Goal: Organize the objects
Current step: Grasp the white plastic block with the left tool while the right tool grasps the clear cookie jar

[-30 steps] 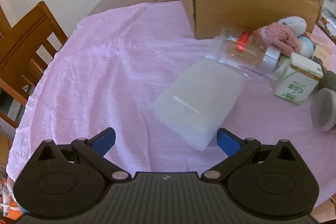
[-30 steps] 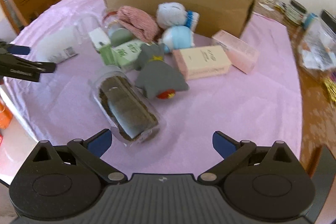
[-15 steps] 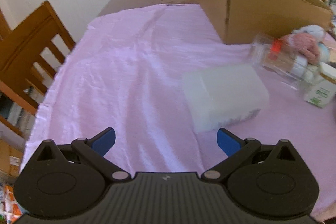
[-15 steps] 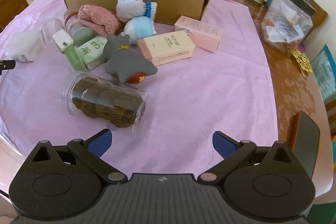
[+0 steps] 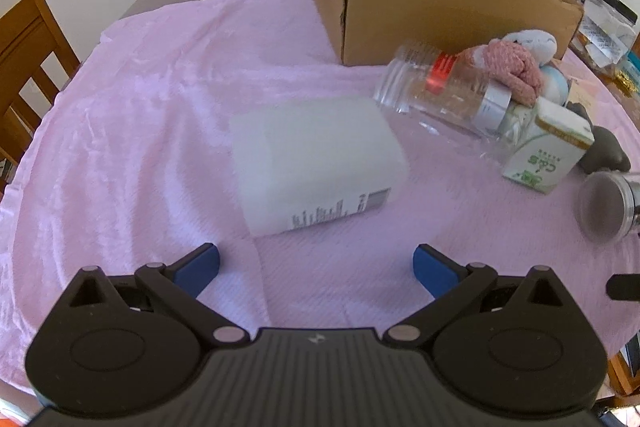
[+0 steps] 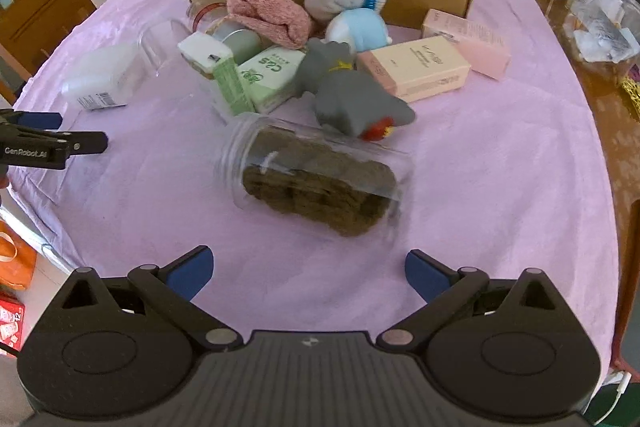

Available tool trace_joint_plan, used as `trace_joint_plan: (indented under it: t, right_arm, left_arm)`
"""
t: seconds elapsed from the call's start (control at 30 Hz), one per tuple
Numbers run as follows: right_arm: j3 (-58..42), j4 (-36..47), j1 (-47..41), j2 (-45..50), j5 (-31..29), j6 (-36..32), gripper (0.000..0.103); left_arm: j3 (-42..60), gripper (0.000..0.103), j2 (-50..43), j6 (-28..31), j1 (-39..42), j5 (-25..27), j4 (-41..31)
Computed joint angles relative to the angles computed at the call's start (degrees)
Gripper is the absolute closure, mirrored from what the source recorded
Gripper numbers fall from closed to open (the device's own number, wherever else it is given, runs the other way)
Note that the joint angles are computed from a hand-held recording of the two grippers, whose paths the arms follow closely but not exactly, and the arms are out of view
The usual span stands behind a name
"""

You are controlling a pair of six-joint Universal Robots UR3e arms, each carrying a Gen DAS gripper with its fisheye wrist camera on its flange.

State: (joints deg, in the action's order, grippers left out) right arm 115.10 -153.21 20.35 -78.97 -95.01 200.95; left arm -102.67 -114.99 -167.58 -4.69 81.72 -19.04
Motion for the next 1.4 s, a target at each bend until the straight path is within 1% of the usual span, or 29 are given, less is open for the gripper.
trace_joint_plan:
  t: [0.23,0.43,0.63,0.7,0.83,0.87,0.93,1.03,1.2,1.4]
  right_arm:
    - [-6.1,2.08,2.36,5.02,-3.87,3.81,0.0]
    - [-9.68,3.71,2.81,7.77,-6.23,5.49,0.0]
    - [-13.47,6.6,2.63,10.02,-7.8,7.12,0.0]
    - [-14.42,7.34,2.24,10.46,-7.88,8.21,0.0]
    - [-15.51,8.5,1.6,11.07,-8.52,9.82,0.0]
    - [-15.31,8.7,1.38,10.83,-8.4,9.86,0.0]
    - [-14.19,8.98,1.05,9.86,-8.29,9.83,0.0]
    - [-11.89,9.69,0.58,7.77,-8.09,9.68,0.0]
    - [-10.39,9.55,0.25,6.07,-7.48,11.37,0.0]
    - [-13.99,10.12,0.34,8.46,-7.96,11.81,0.0]
  left_arm:
    - [5.7,0.0,-3.69,-2.55,-1.96,1.65,-1.49]
    - [11.66,0.0,-6.73,-5.1,-3.02,3.2,-4.87]
    - [17.36,0.0,-9.28,-8.04,-2.58,1.5,-8.46]
    - [18.17,0.001,-9.71,-8.39,-2.56,1.65,-8.72]
    - [17.34,0.0,-9.29,-6.59,-2.6,3.91,-8.34]
    - [16.4,0.0,-8.72,-5.62,-2.2,3.75,-7.97]
    - [14.6,0.0,-7.54,-3.85,-1.46,3.63,-7.35]
    - [12.95,0.001,-6.72,-1.69,-1.77,5.21,-5.52]
    - [15.31,0.001,-8.28,-1.84,-3.04,5.53,-5.35]
    - [18.72,0.002,-10.37,-2.0,-3.61,6.21,-7.37]
